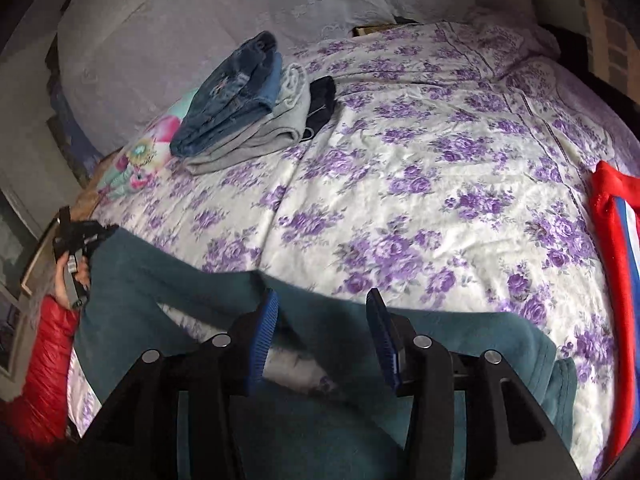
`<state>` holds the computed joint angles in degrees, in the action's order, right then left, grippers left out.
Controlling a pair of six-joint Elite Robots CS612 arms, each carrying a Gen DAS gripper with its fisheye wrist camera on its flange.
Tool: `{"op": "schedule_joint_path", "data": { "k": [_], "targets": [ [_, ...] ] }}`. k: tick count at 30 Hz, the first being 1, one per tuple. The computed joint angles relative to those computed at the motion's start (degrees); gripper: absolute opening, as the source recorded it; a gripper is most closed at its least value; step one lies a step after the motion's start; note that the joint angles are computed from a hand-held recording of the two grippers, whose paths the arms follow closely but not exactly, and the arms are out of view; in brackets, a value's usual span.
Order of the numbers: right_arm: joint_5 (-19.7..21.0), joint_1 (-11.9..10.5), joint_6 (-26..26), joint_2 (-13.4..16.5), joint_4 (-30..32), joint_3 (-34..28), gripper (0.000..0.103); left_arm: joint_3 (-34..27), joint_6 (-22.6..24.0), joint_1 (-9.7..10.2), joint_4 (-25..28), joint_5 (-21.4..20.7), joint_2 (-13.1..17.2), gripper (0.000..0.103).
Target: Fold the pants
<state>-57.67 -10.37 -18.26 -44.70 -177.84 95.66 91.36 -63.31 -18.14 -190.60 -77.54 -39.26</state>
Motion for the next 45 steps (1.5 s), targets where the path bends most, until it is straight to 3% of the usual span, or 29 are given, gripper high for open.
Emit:
{"op": "schedule_joint_path", "data": {
  "k": [4,6,8,14,21,24,26,28,29,30,31,33,36,38,41,45],
  "targets": [
    [-10.6,2.6,-6.2,0.6,-4.8,1.1,0.045,0.2,-1.4,0.47,-2.2,-1.9,0.3,0.001],
    [-15.6,3.7,-8.5,1.8,-5.6,-0.4,0.039,0.5,-1.9,0.65,-3.1,-2.6,0.4,0.001],
    [-18.8,4.2,-8.6,2.6,-6.8,-1.6,0.005,0.7,-2.0,0.71,-3.6,-2.9,0.4,0.001],
    [-18.9,4.0,-2.0,4.0,-7.6,-7.7,0.005,1.3,-0.8,0.27,-5.5,-1.3,-0.1,0.001],
    [-18.1,4.2,8.0,10.2,3.1,-22.6,0.005,0.5,0.2,-0.05,-5.7,3.2,0.0,0.001],
    [-18.6,4.7,10.0,14.2,10.8,-29.3,0.006,-1.0,-1.1,1.03,-1.9,-0.3,0.6,0.002],
    [-18.4,4.8,12.2,16.2,11.7,-31.4,0.013,-2.4,-1.6,1.68,2.0,-2.9,1.2,0.002],
    [-15.7,4.3,13.7,16.0,10.3,-30.8,0.02,-2.3,-0.8,1.61,1.2,-2.8,1.0,0.008],
    [-14.1,3.9,14.8,15.3,8.2,-29.5,0.04,-2.3,0.4,1.54,0.8,-2.9,1.0,0.017],
    [-13.7,3.5,16.0,14.4,3.9,-27.6,0.048,-2.2,1.3,1.32,0.3,-2.4,0.9,0.027],
    [-14.1,3.1,16.8,13.4,-0.6,-25.5,0.052,-1.9,2.3,0.87,-0.4,-1.0,0.5,0.033],
    [-14.6,2.5,15.7,11.0,-6.4,-21.2,0.053,-1.1,4.8,-0.25,-1.6,2.9,-0.2,0.067],
    [-16.5,2.5,10.0,8.1,-12.3,-14.3,0.056,1.2,9.4,-2.78,-5.2,12.5,-1.9,0.089],
    [-20.6,3.3,4.0,7.4,-14.2,-10.8,0.062,2.2,11.8,-3.75,-7.4,15.6,-2.5,0.093],
    [-27.1,5.0,-3.9,7.5,-13.2,-9.6,0.063,3.8,12.3,-4.82,-9.4,18.1,-3.4,0.098],
    [-34.6,6.9,-9.0,8.8,-9.3,-12.4,0.06,5.3,6.9,-4.28,-7.6,14.7,-4.1,0.098]
  ]
}}
